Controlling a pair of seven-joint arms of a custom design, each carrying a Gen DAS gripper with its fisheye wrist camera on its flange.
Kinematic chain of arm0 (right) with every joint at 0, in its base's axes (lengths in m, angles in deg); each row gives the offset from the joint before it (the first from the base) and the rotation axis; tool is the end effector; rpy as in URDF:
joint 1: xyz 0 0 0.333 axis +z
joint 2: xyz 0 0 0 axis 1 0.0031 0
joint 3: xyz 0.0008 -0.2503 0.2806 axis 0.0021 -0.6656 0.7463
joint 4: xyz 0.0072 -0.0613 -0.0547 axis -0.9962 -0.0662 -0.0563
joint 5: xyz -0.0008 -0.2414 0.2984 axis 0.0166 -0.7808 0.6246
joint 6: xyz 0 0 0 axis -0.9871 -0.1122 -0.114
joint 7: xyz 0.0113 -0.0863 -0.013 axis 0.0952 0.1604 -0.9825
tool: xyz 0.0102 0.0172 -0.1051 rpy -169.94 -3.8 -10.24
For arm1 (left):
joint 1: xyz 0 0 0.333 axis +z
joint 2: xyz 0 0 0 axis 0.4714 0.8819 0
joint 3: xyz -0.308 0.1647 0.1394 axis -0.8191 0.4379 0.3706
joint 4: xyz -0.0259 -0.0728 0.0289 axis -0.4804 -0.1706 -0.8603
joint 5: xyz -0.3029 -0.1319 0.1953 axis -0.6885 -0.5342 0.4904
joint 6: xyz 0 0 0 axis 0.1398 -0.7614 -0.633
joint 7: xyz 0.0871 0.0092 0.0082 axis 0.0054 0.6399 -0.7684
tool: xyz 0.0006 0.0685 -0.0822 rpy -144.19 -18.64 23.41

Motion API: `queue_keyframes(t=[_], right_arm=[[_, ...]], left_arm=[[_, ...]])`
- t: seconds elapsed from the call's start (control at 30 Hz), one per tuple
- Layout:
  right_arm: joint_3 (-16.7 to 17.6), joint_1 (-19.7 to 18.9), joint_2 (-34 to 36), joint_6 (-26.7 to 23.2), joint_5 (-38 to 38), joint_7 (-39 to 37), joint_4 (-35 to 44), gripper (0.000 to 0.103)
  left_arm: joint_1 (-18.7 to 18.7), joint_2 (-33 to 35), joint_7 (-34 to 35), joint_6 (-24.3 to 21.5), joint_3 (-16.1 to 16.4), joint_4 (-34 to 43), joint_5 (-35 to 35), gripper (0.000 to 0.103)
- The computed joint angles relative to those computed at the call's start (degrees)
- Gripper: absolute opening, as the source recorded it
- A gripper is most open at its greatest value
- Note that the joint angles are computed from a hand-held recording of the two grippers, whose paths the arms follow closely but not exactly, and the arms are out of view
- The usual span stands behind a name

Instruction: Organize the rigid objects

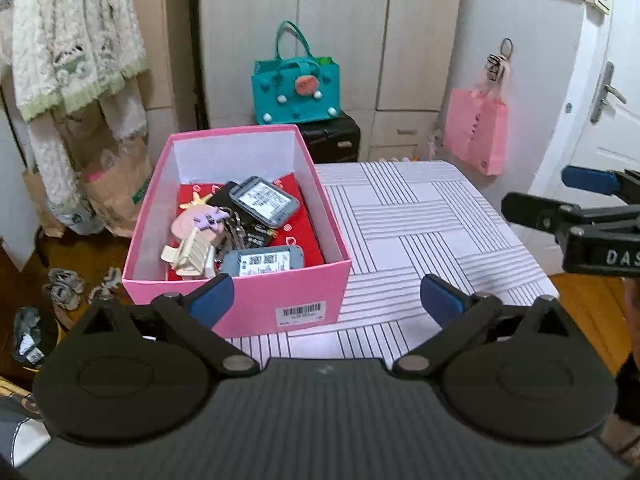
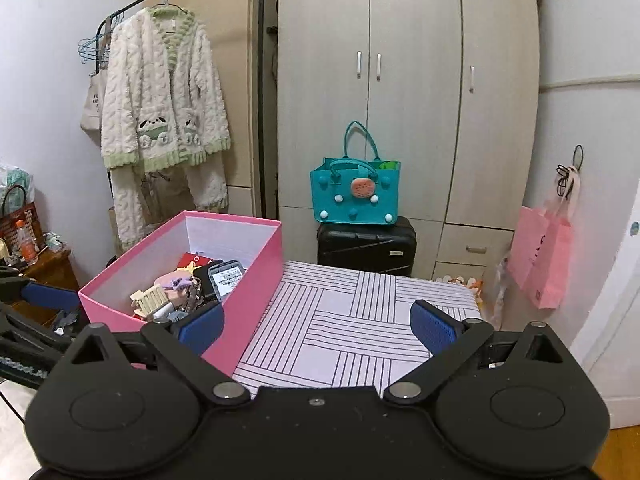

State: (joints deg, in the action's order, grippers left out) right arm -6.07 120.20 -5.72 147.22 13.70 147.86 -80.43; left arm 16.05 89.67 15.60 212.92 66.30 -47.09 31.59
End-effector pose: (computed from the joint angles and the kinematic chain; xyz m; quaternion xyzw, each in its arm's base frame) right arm 0.6870 0.3518 0.4623 -0.7203 0.4542 -0.2785 0.4443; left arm 0.6279 -0.2180 0.4205 -0.6566 0.6146 -0.3204 0.2975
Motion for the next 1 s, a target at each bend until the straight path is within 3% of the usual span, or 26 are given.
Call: queue_keyframes(t=[0.07,0.2,0.3,0.73,0.9,1.0], right_arm=[[-0.01,0.01,-0.19,-0.16,0.29,0.17,-0.61,0.102],[-3.88,3.07,-0.44,1.31,1.80,1.22,-2.43,0.103],[-7.13,5.65,-0.43,3.03,4.08,1.58,-3.97,0.103],[0.40,-0.98,-1.67,8.42,6.88,-0.55,-9.03,0.103],[-5.82,4.31,-0.95,7.44,12.34,-0.95,-8.33,0.103],[-7.73,6.14,-0.37,8.39,14.60,-1.18,-8.12,0.103]], left_arm=[[-2.09,-0.18,-5.30,-4.49,0.65,0.33,4.37,0.102],[-3.98,-0.42,-11.01,-14.70,-1.16,0.01,10.20,0.103],[-3.29,-0.05,-12.83,-15.48,-2.66,-0.03,11.09,0.103],[-4.64,1.57,-16.59,-18.59,-3.78,0.32,11.53,0.103],[-5.27,1.49,-18.98,-22.05,-3.74,-0.19,11.27,0.103],[-5.98,1.77,-18.65,-25.27,-3.66,0.04,10.31,0.103]])
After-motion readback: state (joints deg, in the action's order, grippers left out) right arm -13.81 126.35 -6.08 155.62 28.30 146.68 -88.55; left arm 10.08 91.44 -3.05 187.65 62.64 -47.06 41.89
